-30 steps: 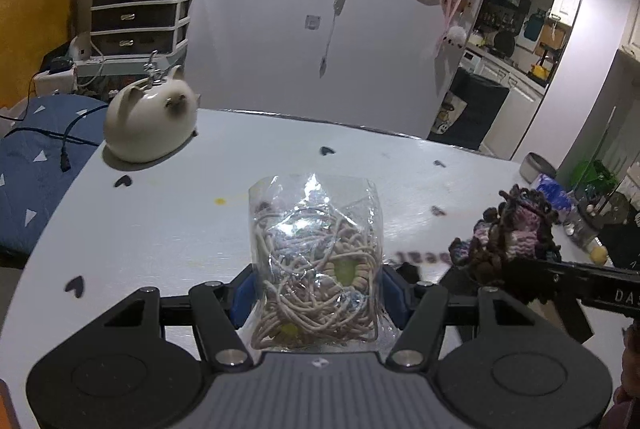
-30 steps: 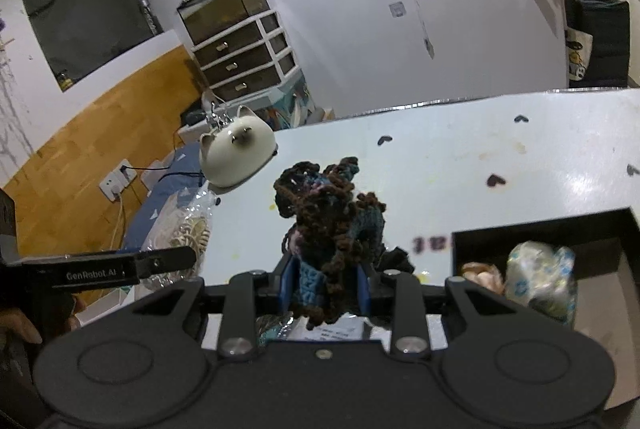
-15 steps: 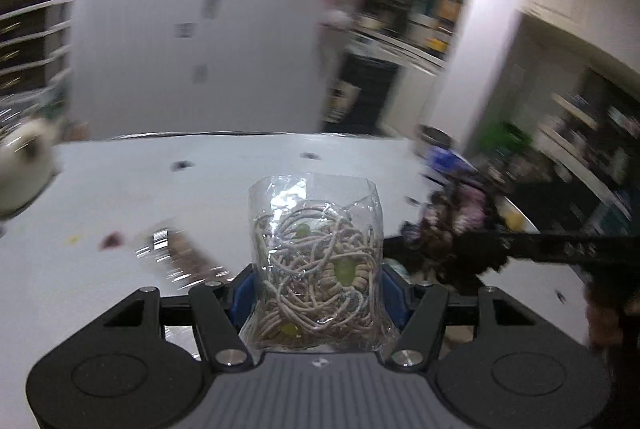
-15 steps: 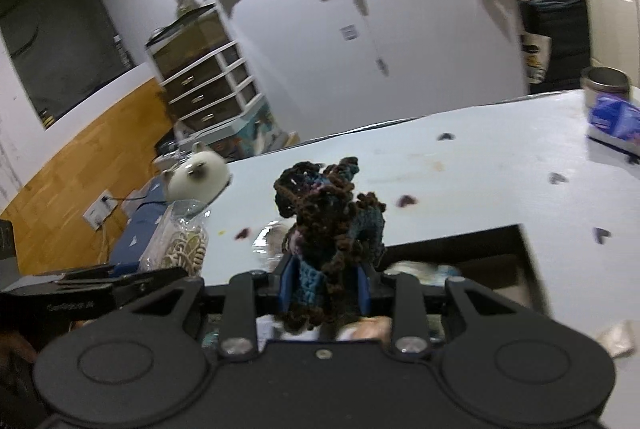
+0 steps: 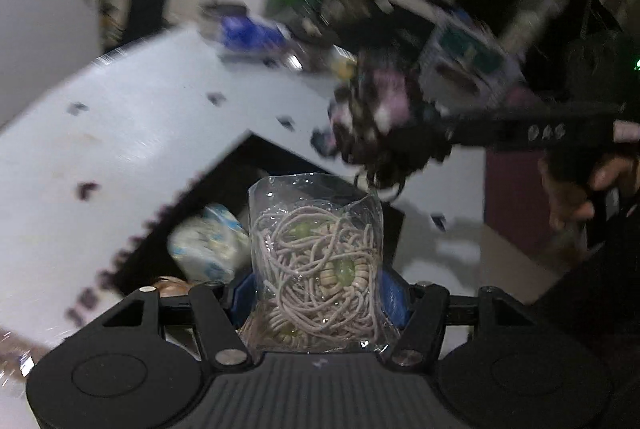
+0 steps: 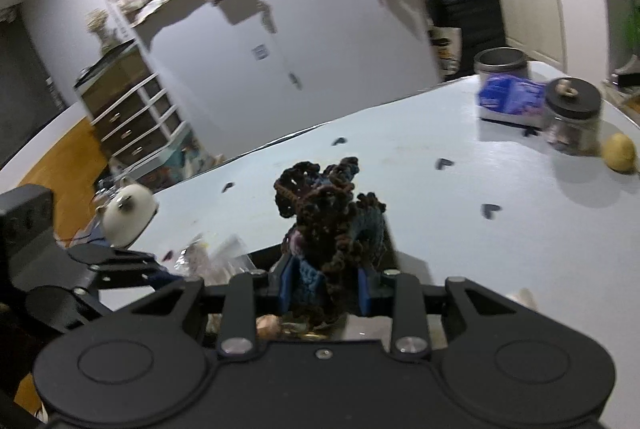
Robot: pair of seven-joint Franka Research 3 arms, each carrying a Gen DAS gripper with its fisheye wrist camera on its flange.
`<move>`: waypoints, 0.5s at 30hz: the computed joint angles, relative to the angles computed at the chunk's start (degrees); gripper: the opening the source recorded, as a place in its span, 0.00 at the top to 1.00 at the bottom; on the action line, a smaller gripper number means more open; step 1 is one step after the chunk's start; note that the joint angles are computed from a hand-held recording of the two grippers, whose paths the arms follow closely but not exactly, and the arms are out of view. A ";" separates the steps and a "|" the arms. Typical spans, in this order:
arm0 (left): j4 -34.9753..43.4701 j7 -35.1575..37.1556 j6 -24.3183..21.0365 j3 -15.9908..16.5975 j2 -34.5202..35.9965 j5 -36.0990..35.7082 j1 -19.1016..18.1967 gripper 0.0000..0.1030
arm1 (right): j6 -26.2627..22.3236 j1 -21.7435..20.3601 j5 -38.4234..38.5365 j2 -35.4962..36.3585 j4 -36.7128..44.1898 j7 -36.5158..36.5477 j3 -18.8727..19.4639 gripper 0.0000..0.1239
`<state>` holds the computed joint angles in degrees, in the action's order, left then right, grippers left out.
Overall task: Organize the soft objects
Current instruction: 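Carry the crocheted pouch and cord bag over the black box with both tools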
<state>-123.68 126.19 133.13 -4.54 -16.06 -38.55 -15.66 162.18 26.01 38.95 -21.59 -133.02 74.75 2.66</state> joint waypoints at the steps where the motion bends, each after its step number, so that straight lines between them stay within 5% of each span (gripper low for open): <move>1: 1.87 1.38 -3.15 0.97 2.04 -0.43 -0.09 0.39 | 0.10 -0.70 -0.59 -0.28 -0.40 0.96 0.33 0.74; 7: 11.25 4.46 -16.64 -0.33 12.12 -0.87 3.71 0.38 | -0.10 -3.48 -4.76 -1.00 -1.81 6.91 1.65 0.74; 15: 15.27 6.23 -19.39 -4.32 16.58 6.09 7.68 0.36 | -4.36 -3.06 -7.46 3.43 2.52 7.13 1.29 0.74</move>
